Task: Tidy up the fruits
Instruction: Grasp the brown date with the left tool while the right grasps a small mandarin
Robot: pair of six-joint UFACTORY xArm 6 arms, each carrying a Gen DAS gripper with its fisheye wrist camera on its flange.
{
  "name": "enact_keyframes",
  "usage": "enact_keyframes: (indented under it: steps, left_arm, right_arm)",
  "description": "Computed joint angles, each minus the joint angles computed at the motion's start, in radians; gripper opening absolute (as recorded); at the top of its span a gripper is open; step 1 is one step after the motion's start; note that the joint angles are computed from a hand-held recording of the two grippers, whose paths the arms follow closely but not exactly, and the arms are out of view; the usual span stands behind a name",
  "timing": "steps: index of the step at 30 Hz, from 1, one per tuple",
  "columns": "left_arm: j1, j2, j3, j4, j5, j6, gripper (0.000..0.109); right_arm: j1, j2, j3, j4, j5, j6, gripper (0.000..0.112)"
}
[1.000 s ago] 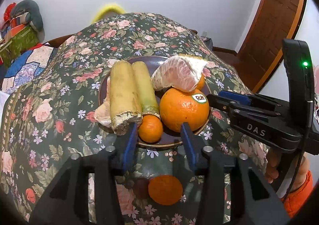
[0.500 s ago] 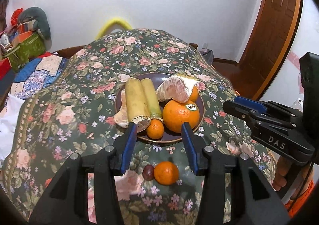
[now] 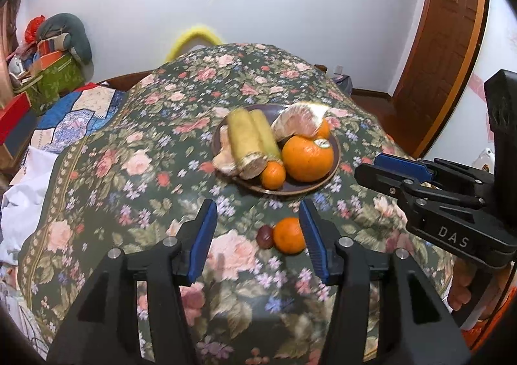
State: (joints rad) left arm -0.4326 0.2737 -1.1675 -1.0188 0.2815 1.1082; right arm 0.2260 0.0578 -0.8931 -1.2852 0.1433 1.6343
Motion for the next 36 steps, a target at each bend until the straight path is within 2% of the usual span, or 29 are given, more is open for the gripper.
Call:
enact_keyframes:
  steps: [6,14,19,21,29,36]
  left_arm:
    - [0.027,0.008,0.021,0.035,-0.003,-0.024,0.052]
    - [0.054,0.045,0.013,0.071,0.005,-0.057,0.052]
    - [0.065,0.066,0.001,0.086,0.015,-0.078,0.052]
    - [0.065,0.073,-0.002,0.094,0.014,-0.084,0.052]
    - [0.053,0.092,-0.019,0.11,0.021,-0.101,0.052]
    - [0.029,0.118,-0.051,0.137,0.053,-0.106,0.051]
  right_arm:
    - [0.032,0.07,-0.041,0.037,-0.027,-0.031,0.032]
    - [0.063,0.181,-0.088,0.246,-0.075,-0.231,0.032]
    - [0.073,0.221,-0.101,0.332,-0.085,-0.311,0.032]
    - [0.074,0.225,-0.111,0.281,-0.068,-0.266,0.032]
    - [0.06,0.216,-0.097,0.265,-0.092,-0.264,0.028]
    - [0.024,0.159,-0.062,0.081,-0.09,-0.075,0.027]
